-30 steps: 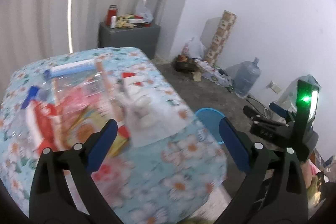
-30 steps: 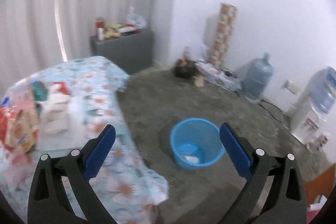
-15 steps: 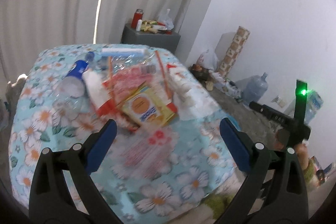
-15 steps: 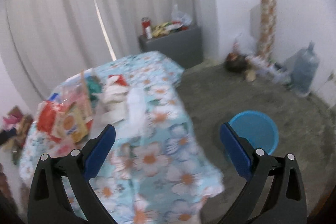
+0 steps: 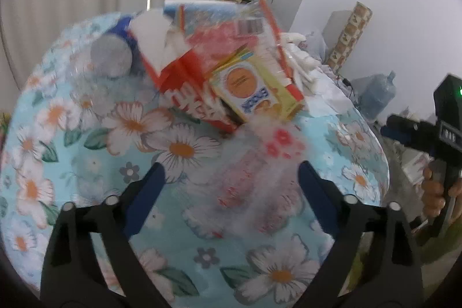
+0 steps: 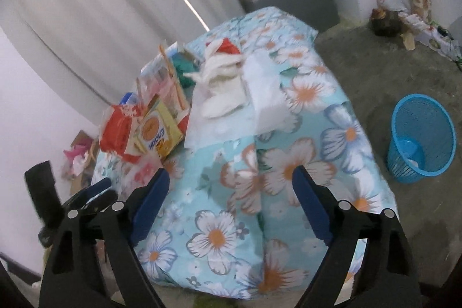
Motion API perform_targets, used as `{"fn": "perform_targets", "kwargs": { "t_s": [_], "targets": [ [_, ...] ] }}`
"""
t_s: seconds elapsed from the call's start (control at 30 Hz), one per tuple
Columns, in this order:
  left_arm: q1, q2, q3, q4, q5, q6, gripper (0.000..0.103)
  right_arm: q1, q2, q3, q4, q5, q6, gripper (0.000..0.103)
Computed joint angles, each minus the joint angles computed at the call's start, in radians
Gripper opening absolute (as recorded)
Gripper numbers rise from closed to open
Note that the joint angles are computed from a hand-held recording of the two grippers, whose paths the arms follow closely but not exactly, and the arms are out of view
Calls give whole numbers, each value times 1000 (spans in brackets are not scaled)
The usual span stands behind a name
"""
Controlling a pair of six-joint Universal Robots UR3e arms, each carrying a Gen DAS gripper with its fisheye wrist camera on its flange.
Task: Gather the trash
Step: 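Move both tools back to the trash pile on the bed, then grasp the clear plastic bag with the left gripper while the right gripper grasps the Enaak packet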
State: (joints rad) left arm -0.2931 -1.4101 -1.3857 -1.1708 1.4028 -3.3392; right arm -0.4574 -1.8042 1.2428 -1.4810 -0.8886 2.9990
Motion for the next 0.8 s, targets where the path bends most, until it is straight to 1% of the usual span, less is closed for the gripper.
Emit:
{"fn": "perform_targets", "kwargs": {
  "t_s": [0.07, 0.17, 0.3, 0.43, 0.57, 0.67, 0.8],
  "targets": [
    [50, 2, -30, -9, -61, -6, 73, 16, 19, -5, 0, 6, 6, 82],
    [87, 20, -83, 10, -122, -14, 70, 19, 45, -28, 28, 18, -3, 79],
    [82, 35, -126, 52, -117, -13, 67, 55, 83, -45, 12, 12, 19, 78],
    [61, 41, -130, 49, -90, 17, 59, 91, 113, -64, -6, -3, 42, 78],
    [18, 32, -118, 49, -28, 33, 53, 121, 133, -79, -22, -18, 58, 77],
    [-38, 16, -102, 52, 52, 37, 50, 134, 140, -92, -25, -29, 65, 77],
    [-138, -26, -80, 73, 198, 31, 47, 141, 142, -99, -27, -36, 68, 77]
  ]
}}
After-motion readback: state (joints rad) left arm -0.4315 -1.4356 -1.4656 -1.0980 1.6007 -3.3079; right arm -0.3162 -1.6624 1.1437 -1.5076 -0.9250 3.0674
